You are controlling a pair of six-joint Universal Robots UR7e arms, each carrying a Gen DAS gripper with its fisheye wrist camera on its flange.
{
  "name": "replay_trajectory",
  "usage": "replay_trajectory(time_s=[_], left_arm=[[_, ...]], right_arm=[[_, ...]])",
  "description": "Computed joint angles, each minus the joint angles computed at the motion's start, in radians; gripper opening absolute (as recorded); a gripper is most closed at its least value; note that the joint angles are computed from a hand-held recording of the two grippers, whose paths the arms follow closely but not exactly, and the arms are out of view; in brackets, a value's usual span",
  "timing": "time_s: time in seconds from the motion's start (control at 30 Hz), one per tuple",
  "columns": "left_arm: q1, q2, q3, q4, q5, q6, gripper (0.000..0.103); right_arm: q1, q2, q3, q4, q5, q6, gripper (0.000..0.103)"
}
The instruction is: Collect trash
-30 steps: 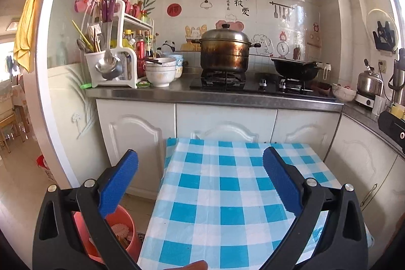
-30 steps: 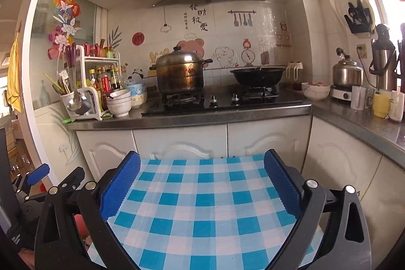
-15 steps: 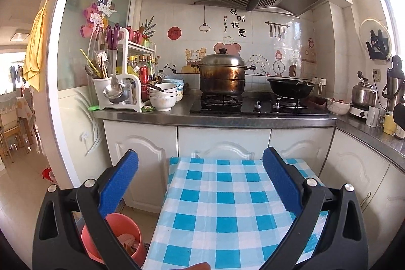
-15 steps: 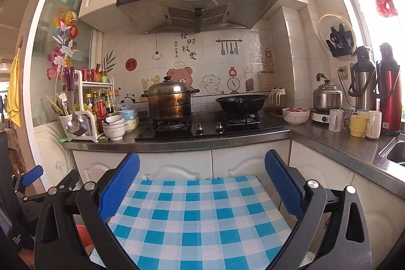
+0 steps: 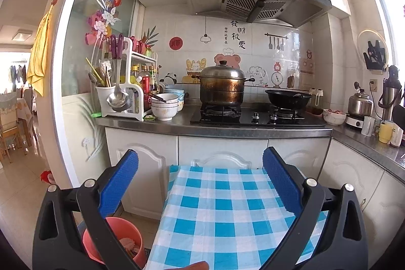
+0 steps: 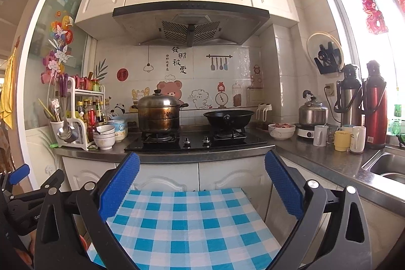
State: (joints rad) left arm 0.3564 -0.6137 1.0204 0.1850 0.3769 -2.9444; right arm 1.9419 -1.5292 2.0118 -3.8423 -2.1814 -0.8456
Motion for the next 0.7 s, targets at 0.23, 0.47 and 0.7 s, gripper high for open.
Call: replay_trajectory(time_s=[0.23,0.47,0.7], left_arm=[[-0.001,-0.015,0.025,-0.034,-0.002,0.02,0.099],[0.006,-0.013,0.021,-0.012,-0.002,-0.004,0.099],[0.01,-0.006,0.009,0.014,0.011,-0.021,0.099]], right_arm=[[0.006,0.011,-0.002,-0.038,-0.004,-0.02,0.098],[0.005,0.019,-0.005,-0.055,0.001,-0.034,0.098],[-0.001,0.021,-0.007,-0.068,0.008,-0.041,0.098]])
